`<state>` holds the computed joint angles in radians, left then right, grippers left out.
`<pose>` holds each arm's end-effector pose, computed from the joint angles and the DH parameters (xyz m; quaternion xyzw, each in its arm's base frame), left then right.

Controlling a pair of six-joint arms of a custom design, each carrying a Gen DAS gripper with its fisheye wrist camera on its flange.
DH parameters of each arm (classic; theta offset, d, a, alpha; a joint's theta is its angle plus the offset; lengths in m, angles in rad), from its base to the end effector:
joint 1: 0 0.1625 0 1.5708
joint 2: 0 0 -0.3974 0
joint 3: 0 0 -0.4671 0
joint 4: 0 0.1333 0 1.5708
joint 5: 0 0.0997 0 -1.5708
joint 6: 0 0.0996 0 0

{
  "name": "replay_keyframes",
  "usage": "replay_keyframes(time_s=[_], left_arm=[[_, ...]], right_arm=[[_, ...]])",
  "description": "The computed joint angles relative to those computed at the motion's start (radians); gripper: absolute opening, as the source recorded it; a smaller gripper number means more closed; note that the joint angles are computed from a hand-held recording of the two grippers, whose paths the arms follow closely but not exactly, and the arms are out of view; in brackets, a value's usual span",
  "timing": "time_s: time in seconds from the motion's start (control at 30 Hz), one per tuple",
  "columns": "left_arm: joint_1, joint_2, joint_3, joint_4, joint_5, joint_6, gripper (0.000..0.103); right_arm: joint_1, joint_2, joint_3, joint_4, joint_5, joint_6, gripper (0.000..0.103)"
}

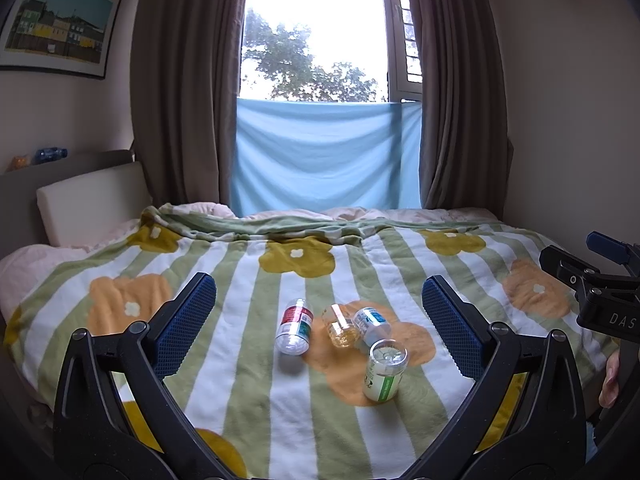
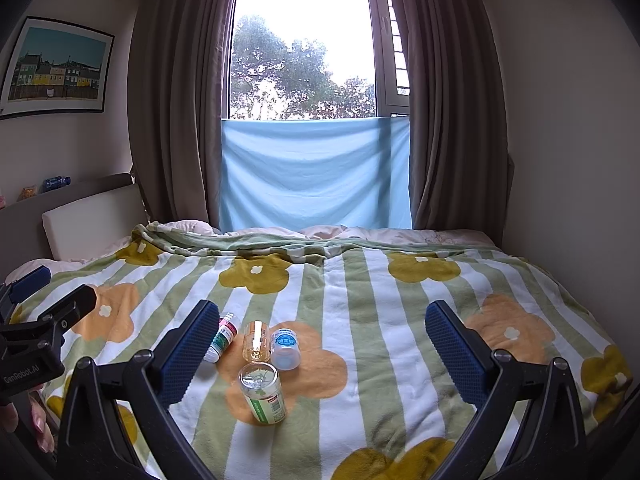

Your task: Flip cup upside down

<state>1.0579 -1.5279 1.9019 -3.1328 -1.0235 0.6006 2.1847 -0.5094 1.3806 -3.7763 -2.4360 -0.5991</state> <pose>-0.1174 -0.5857 0.4496 0.2932 0.7573 -0.5285 0.2474 0.4697 -0.5668 0.0807 0.1934 -0.7339 0.5642 0.3252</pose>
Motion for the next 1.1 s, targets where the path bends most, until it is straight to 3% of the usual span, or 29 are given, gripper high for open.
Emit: replay_keyframes(time_s=[0.73,1.1], left_arm=[[0.000,0.029,-0.010,-0.089,0.031,0.091,0.103],[0.014,0.025,-0.010,-0.044,-0.030,0.079,0.103]], right_arm=[[0.000,0.000,-0.001,0.004,-0.001,0.007,0.103],[0.001,0.004,-0.007,0.012,-0.004,0.012,0.103]])
